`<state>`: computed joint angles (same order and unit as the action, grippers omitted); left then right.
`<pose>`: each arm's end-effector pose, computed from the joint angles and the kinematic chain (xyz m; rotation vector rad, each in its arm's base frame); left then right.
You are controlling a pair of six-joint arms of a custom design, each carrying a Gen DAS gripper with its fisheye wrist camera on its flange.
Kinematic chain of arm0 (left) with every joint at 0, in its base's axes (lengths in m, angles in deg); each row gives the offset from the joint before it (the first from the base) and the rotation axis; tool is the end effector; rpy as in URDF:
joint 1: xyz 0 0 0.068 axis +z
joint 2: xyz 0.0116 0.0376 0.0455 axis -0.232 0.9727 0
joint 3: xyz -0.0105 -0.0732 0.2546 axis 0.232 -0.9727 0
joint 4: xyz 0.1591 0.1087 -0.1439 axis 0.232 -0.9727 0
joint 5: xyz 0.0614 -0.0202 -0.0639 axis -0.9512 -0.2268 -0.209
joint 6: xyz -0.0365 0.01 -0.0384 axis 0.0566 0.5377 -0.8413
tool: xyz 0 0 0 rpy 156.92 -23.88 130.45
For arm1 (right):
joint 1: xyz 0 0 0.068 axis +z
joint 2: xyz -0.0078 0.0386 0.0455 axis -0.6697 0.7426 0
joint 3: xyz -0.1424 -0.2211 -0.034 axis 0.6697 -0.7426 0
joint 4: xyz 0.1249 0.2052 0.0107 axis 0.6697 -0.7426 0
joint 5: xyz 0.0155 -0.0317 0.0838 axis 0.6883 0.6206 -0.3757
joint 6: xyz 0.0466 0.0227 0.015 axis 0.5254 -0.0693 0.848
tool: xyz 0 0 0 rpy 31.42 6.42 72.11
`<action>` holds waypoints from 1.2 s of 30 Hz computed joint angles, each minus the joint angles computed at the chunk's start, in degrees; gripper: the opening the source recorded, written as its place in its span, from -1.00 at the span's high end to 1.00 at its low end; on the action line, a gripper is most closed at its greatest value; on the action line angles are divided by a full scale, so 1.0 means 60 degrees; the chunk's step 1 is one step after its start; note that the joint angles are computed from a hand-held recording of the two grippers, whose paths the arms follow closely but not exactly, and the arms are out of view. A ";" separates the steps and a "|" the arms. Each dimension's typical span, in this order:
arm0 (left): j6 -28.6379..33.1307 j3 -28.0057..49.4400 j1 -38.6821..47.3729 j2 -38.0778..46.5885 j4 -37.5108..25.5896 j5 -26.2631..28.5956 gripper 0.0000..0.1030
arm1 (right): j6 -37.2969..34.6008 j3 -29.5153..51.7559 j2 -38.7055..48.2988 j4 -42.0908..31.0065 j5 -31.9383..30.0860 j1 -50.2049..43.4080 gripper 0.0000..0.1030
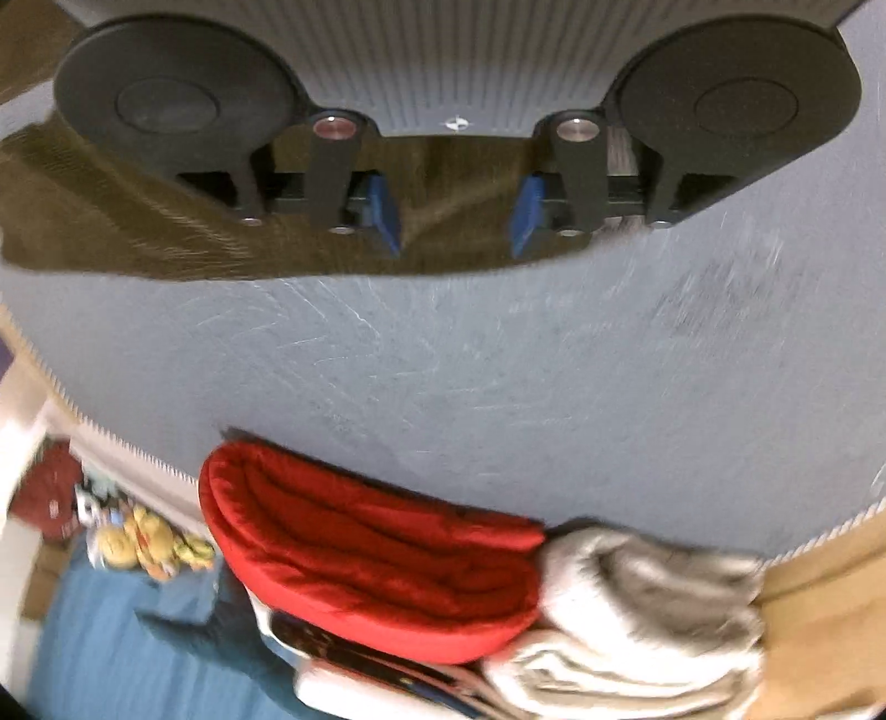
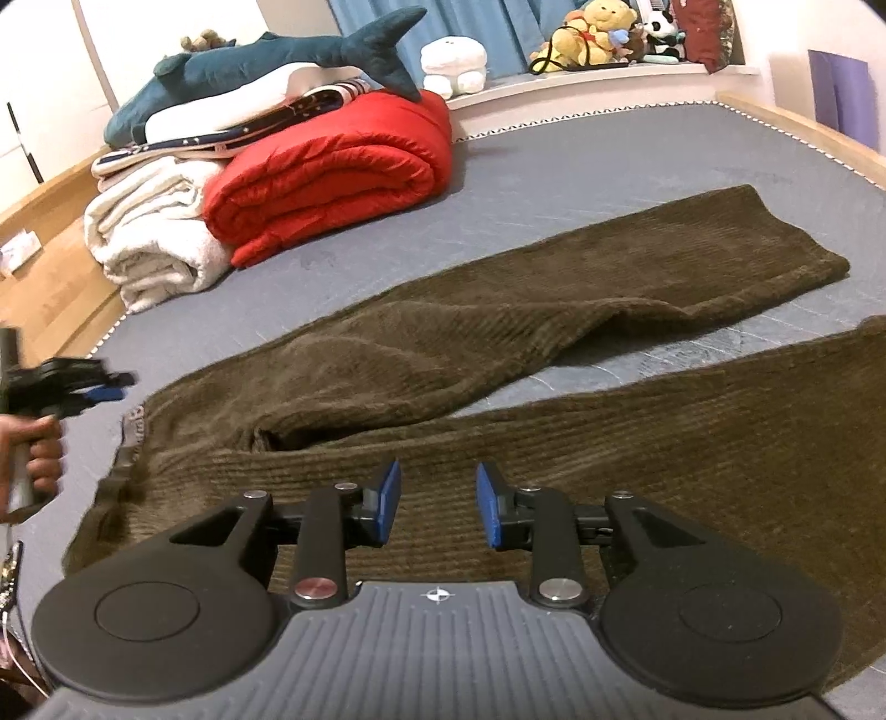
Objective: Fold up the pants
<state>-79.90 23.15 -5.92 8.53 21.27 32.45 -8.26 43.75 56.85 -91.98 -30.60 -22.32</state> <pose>0.3201 0.0411 0.2021 -0.3083 2.2840 -0.0465 0.1554 0.0601 0.1996 0.0315 2.2715 0.5517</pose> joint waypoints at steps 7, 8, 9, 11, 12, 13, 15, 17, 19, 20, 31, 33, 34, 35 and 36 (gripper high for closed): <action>0.1900 0.3427 -0.0055 0.3534 -0.0668 0.0726 -0.63 | -0.0325 0.0383 0.0114 0.0029 -0.0256 -0.0034 0.36; 0.2076 0.3862 -0.0058 0.3892 -0.0756 0.0800 -0.63 | -0.0425 0.0413 0.0114 -0.0012 -0.0341 -0.0152 0.35; 0.2157 0.4287 -0.0054 0.4254 -0.0929 0.0885 -0.63 | -0.0507 0.0443 0.0144 -0.0038 -0.0474 -0.0310 0.35; 0.2351 0.5381 -0.0056 0.5006 -0.1881 0.1271 -0.63 | -0.0679 0.0484 0.0148 -0.0159 -0.0884 -0.0767 0.35; 0.2667 0.5993 -0.0097 0.5429 -0.2534 0.1464 -0.63 | -0.0730 0.0486 0.0143 -0.0204 -0.1004 -0.0931 0.35; 0.2987 0.6125 -0.0199 0.5559 -0.2756 0.1390 -0.63 | -0.0785 0.0504 0.0156 -0.0259 -0.1141 -0.1131 0.35; 0.3596 0.6007 -0.0364 0.5713 -0.2600 0.1292 -0.38 | -0.0900 0.0506 0.0184 -0.0368 -0.1437 -0.1566 0.35; 0.4052 0.5416 -0.0372 0.5513 -0.2070 0.1599 0.22 | -0.0966 0.0482 0.0181 -0.0444 -0.1580 -0.1827 0.35; 0.4234 0.4960 -0.0358 0.5126 -0.1909 0.1699 0.58 | -0.1035 0.0495 0.0127 -0.0594 -0.1632 -0.1999 0.35; 0.4488 0.4548 -0.0368 0.4734 -0.1757 0.1739 0.63 | -0.1088 0.0490 0.0056 -0.0672 -0.1688 -0.2098 0.35; 0.4651 -0.1956 -0.2525 -0.3721 -0.1718 0.0422 0.70 | -0.0577 0.0460 -0.0712 -0.0847 -0.1180 -0.1917 0.35; 0.3847 -0.3034 -0.3977 -0.5129 -0.2288 -0.0989 0.75 | -0.0329 0.0345 -0.0814 -0.0760 -0.0986 -0.1779 0.35; 0.3288 -0.3550 -0.4840 -0.5561 -0.2465 -0.1696 0.76 | -0.0174 0.0284 -0.0864 -0.0756 -0.0848 -0.1683 0.35; 0.2663 -0.4026 -0.5680 -0.5969 -0.2724 -0.2316 0.76 | -0.0061 0.0246 -0.0885 -0.0768 -0.0804 -0.1662 0.35; 0.2035 -0.4532 -0.6426 -0.6258 -0.2862 -0.2799 0.75 | 0.0033 0.0215 -0.0895 -0.0774 -0.0794 -0.1644 0.35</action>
